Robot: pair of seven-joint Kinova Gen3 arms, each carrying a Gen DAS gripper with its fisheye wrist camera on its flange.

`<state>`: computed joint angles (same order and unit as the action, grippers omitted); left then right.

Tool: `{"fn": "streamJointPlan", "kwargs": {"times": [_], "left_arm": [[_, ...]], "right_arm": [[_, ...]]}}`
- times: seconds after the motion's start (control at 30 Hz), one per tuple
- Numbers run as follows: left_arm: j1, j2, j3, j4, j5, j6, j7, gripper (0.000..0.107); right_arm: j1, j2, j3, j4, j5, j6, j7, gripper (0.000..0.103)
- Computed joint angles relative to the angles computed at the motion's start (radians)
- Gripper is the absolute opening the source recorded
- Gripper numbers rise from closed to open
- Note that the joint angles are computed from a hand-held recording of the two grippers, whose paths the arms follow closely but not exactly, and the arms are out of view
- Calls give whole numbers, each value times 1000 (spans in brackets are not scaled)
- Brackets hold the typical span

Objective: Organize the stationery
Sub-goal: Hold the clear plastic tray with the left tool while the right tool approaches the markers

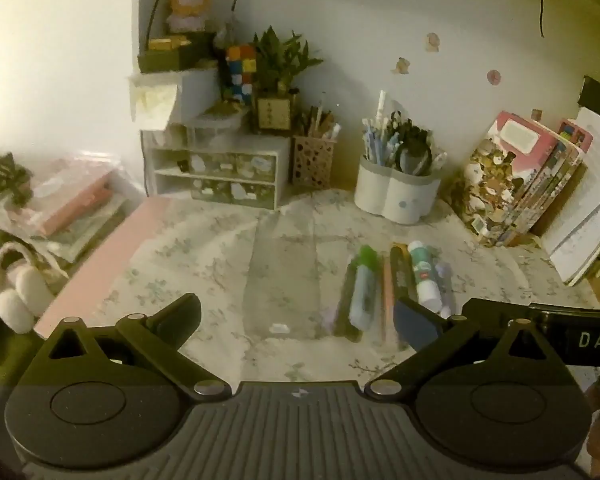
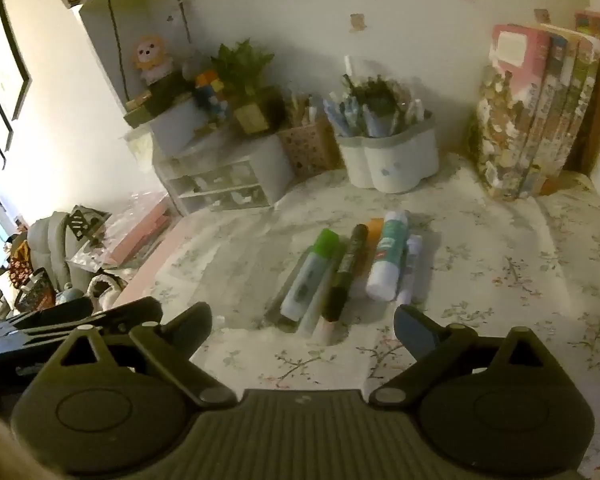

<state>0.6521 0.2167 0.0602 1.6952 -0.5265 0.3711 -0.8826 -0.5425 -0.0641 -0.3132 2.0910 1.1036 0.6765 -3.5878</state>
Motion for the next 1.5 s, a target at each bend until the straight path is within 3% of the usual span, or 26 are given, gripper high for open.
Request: {"fn": "streamJointPlan", "kwargs": {"times": [0.6, 0.7, 0.83, 1.07, 1.5], "left_arm": [[36, 30, -21, -27, -67, 38, 52, 98], [-2, 41, 4, -27, -22, 24, 1, 98], [-45, 72, 16, -28, 61, -12, -73, 98], [-9, 146, -70, -59, 85, -35, -100, 97], [-4, 247, -101, -118, 187, -96, -210, 97]], "right_arm": [[-6, 41, 31, -10, 17, -37, -11, 77], [-7, 52, 39, -16, -3, -37, 5, 77], [-34, 101, 46, -82, -68, 63, 77, 77], [-72, 169, 96, -155, -100, 144, 142, 77], [-53, 225, 176, -200, -150, 75, 232, 77]]}}
